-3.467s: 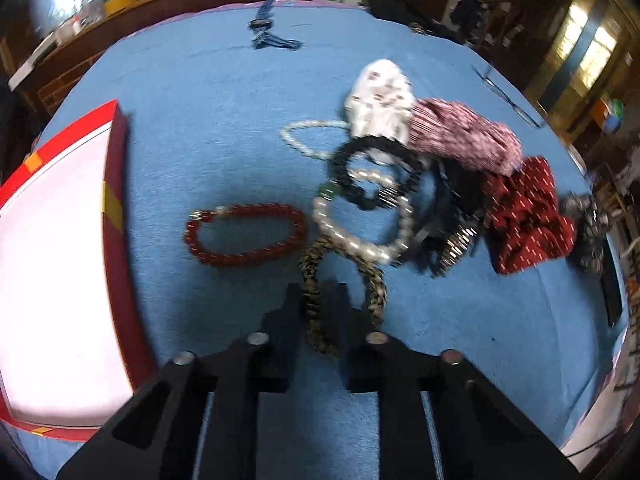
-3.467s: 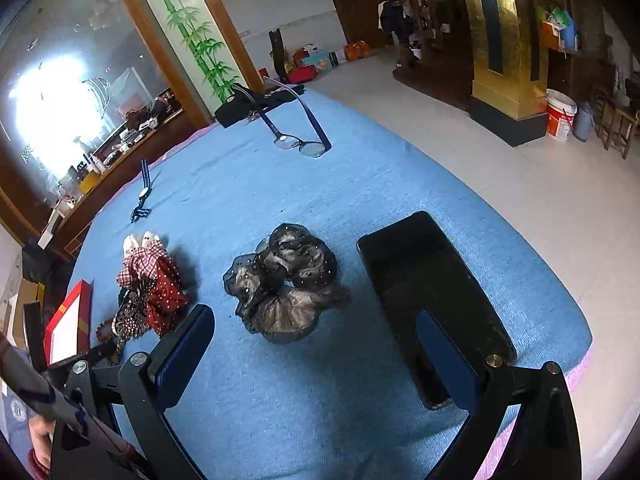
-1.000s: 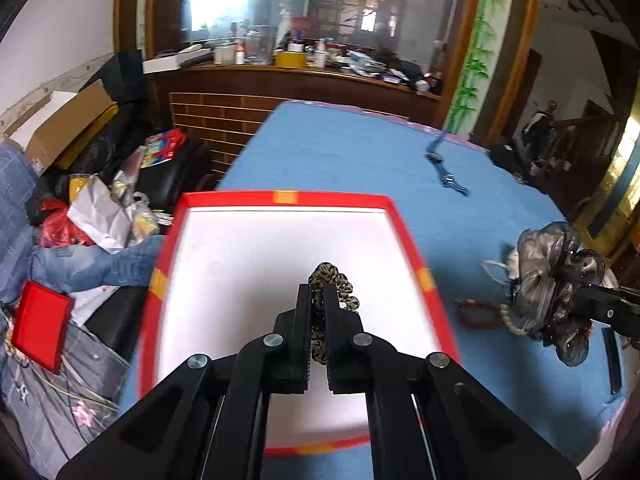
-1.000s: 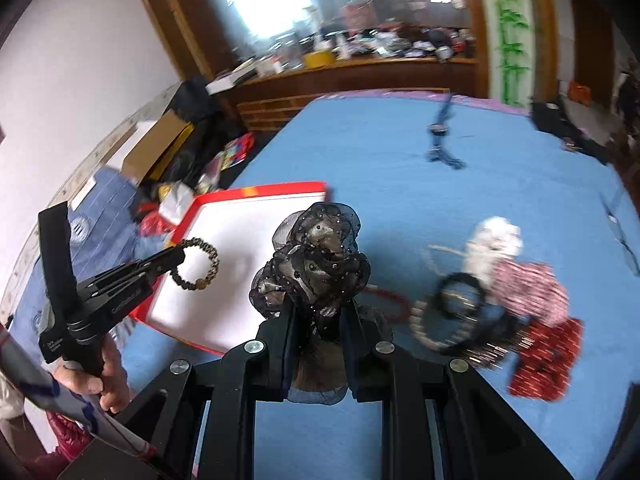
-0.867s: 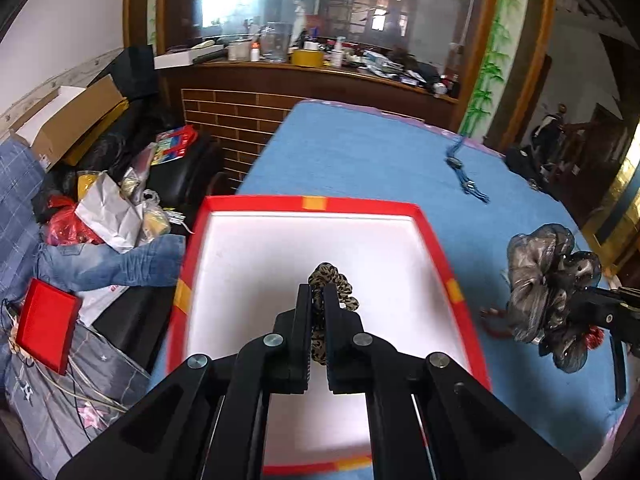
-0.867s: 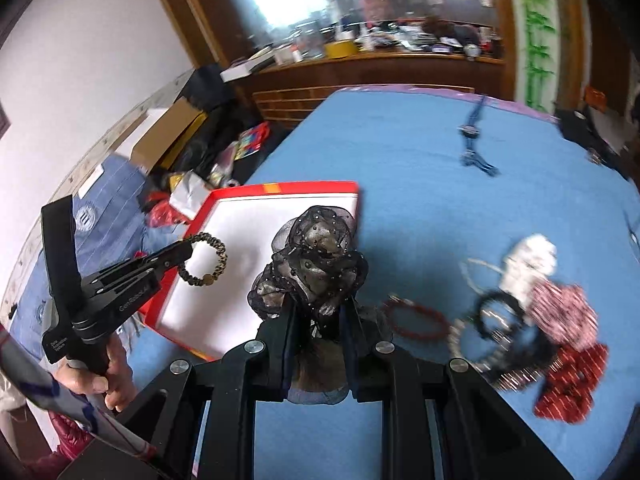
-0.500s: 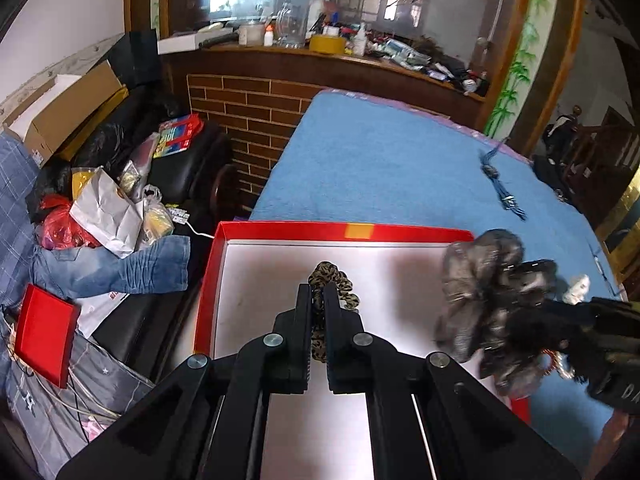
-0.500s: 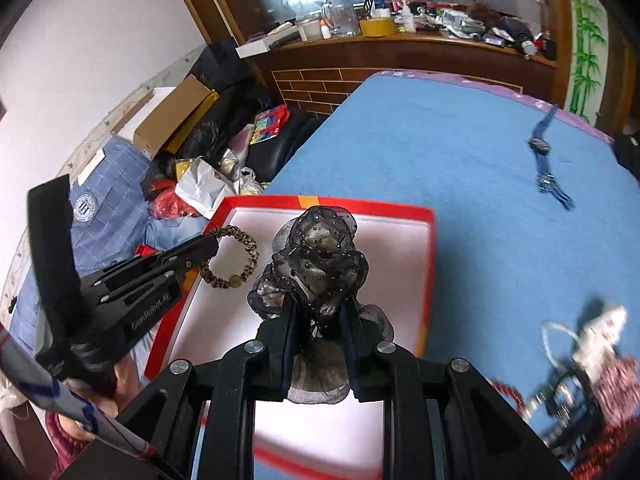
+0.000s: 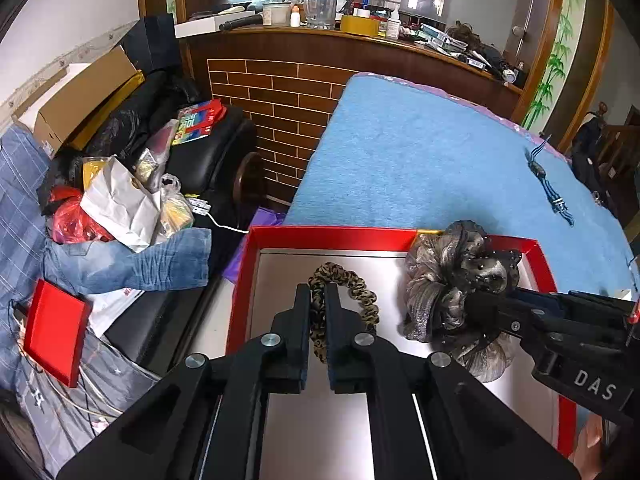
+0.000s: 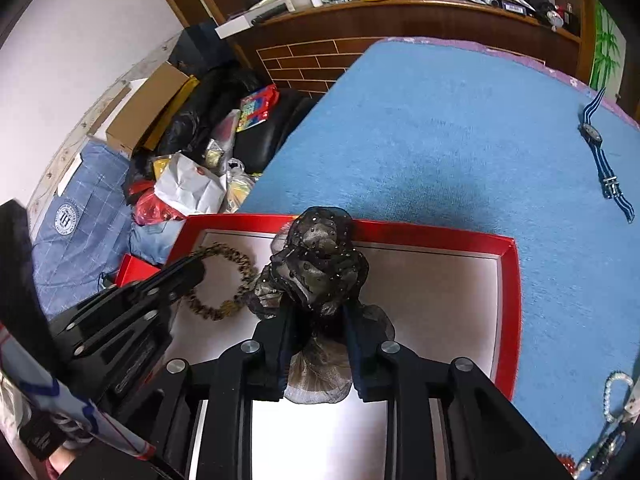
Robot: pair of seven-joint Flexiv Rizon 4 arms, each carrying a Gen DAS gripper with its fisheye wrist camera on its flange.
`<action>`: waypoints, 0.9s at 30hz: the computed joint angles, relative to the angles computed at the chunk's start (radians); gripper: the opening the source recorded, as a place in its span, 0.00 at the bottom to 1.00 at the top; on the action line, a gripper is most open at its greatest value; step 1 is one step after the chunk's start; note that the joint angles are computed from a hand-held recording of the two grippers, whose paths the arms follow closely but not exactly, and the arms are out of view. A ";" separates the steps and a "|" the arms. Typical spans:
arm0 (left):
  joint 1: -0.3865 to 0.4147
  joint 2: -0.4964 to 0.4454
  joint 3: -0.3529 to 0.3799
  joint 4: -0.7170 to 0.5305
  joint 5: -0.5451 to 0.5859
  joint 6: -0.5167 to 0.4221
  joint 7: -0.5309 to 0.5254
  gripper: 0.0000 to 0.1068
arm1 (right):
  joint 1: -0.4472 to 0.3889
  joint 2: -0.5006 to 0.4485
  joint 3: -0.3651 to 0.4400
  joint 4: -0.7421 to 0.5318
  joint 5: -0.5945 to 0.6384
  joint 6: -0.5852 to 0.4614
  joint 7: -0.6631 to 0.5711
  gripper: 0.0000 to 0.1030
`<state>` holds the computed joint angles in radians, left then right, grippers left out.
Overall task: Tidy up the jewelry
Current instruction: 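Carry bracelet and scrunchie into the red box and open both grippers, then withdraw both tools from the box back toward the pile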
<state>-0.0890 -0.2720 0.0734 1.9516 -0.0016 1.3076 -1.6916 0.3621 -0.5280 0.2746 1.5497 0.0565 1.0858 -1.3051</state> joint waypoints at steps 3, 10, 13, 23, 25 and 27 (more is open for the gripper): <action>0.011 0.001 -0.014 0.009 -0.026 0.009 0.018 0.13 | 0.000 -0.009 -0.002 -0.006 0.001 -0.001 -0.001 0.29; 0.008 0.019 -0.011 0.025 -0.036 0.035 0.018 0.36 | -0.015 0.018 0.004 0.015 0.022 0.022 0.001 0.65; 0.005 0.038 -0.008 0.036 -0.036 0.041 0.009 0.36 | -0.033 0.048 0.020 0.041 0.050 0.042 -0.014 0.65; -0.034 0.158 -0.037 0.128 -0.012 0.103 -0.022 0.37 | -0.104 0.247 0.057 0.271 0.179 0.157 -0.065 0.65; -0.051 0.178 -0.054 0.141 -0.004 0.113 -0.026 0.38 | -0.136 0.297 0.075 0.317 0.247 0.158 -0.118 0.65; -0.071 0.187 -0.074 0.145 0.003 0.115 -0.031 0.40 | -0.156 0.345 0.073 0.359 0.309 0.158 -0.170 0.65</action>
<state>-0.1596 -0.0846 -0.0003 2.0966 0.0014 1.4227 -1.7222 0.2065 -0.1825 0.3473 1.9089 0.3658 1.2439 -1.4748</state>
